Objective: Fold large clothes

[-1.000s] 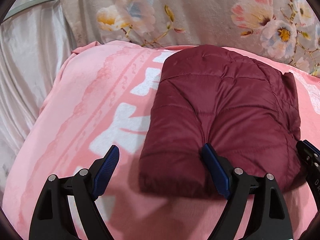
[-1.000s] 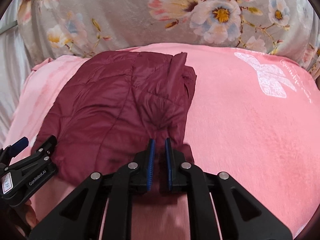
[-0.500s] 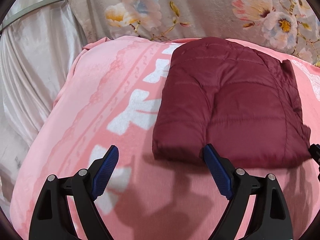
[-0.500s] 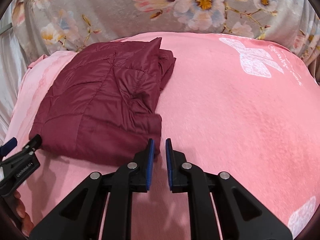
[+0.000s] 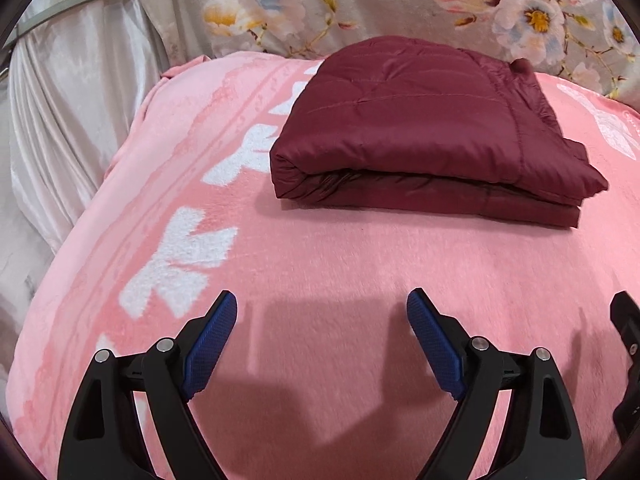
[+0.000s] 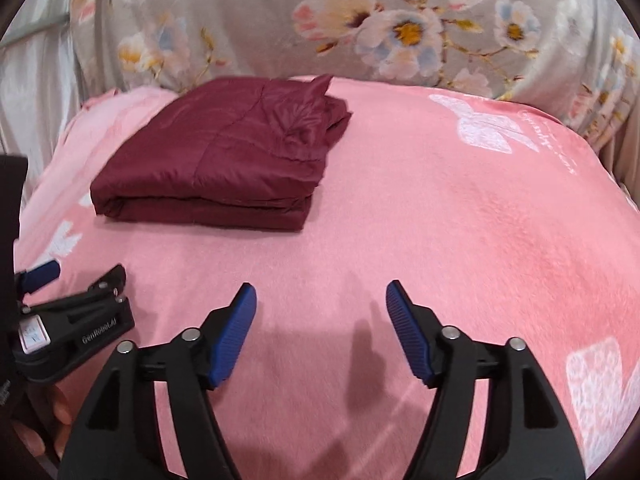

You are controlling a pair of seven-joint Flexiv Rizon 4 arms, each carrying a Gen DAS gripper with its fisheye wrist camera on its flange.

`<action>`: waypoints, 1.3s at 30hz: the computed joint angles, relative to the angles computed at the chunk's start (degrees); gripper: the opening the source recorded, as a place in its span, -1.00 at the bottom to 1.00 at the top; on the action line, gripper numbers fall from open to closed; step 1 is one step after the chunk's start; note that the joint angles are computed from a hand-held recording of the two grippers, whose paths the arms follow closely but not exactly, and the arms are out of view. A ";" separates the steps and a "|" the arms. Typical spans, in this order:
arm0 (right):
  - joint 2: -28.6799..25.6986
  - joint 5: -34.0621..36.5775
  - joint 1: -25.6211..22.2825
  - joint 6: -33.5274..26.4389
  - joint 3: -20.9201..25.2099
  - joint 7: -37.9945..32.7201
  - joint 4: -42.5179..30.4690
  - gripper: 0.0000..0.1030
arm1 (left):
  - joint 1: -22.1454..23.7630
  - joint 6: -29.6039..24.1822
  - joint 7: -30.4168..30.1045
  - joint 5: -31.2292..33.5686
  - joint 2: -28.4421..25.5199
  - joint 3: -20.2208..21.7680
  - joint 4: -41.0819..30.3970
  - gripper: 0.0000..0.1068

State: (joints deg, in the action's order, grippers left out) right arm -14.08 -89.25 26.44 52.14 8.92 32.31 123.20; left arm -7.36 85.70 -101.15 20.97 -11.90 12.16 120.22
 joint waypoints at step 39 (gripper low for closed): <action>2.51 -2.41 2.10 -6.91 2.08 2.86 2.97 0.57 | -0.76 6.47 -8.20 10.07 3.06 2.78 3.40 0.62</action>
State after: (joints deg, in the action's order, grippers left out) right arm -11.57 -91.65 28.54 45.23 11.00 35.16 126.17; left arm -8.13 92.17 -109.36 31.04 -8.84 14.94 123.62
